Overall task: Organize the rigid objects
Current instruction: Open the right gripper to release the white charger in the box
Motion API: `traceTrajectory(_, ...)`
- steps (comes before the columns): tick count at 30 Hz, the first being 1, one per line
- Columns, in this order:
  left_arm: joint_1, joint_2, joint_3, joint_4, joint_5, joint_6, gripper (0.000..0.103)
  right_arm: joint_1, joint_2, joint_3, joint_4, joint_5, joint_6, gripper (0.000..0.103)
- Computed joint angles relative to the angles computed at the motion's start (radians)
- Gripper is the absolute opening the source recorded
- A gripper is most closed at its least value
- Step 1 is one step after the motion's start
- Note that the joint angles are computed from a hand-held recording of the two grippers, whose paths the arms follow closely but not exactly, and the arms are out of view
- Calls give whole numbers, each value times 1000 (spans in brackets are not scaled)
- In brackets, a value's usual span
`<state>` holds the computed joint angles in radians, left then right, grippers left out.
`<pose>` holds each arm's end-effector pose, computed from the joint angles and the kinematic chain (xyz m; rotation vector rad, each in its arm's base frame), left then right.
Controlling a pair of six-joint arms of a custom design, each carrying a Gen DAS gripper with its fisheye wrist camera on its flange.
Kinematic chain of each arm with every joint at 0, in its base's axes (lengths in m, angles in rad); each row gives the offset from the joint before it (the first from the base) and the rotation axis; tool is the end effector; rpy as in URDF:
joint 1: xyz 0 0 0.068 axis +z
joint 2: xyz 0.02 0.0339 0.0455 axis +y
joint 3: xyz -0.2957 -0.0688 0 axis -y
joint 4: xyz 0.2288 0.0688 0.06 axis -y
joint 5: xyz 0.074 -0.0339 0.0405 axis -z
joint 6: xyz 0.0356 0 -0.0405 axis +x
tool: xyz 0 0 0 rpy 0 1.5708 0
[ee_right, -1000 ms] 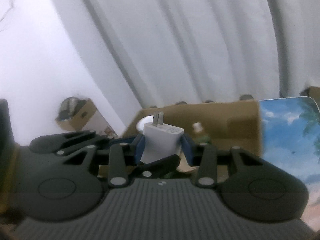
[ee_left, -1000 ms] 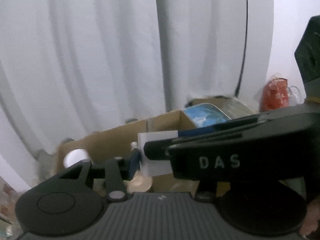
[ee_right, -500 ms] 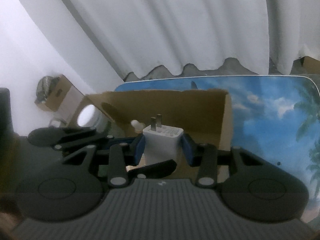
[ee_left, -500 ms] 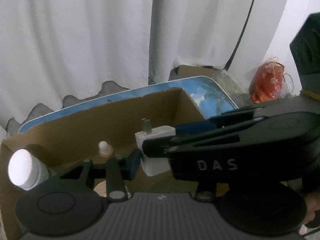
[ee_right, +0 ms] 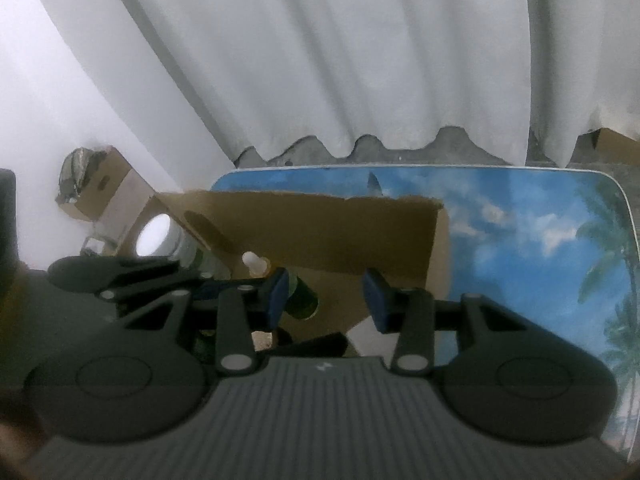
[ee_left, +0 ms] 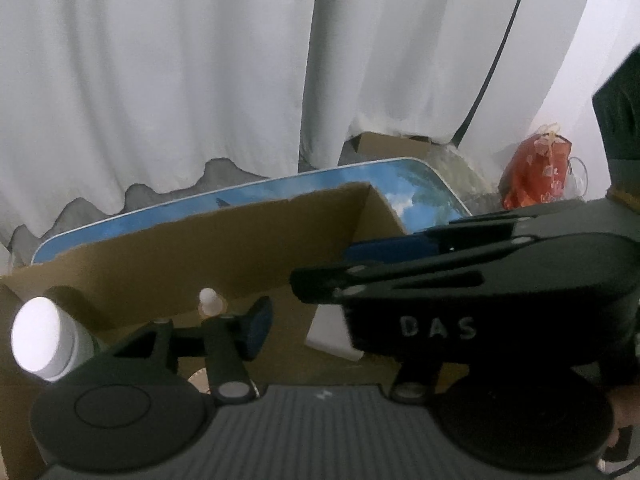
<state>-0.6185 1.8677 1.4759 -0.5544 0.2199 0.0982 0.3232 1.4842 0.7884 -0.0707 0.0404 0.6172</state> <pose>0.3250 -0.2408 0.2761 0.9800 2.3574 -0.4841 0.2730 0.0899 0.2315 0.3680 2.3463 0.4149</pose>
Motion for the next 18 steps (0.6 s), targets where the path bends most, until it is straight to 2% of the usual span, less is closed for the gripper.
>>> traceTrajectory(5,-10,-110,-65,17,-29,7,69,39,-112,-38,3,52,36,41)
traceTrajectory(10,-10,-300,-181,47,-62,42,84,156,-300,-58,-82,195,100,43)
traceTrajectory(12,-3,-394,-234,50,-66,55,94,247,-379,-61,-129,293,140,49)
traceTrajectory(16,31,-585,-340,27,-74,52,103,528,-501,-63,-250,577,302,63)
traceTrajectory(18,50,-667,-381,1,-83,40,103,716,-509,-43,-351,761,448,79)
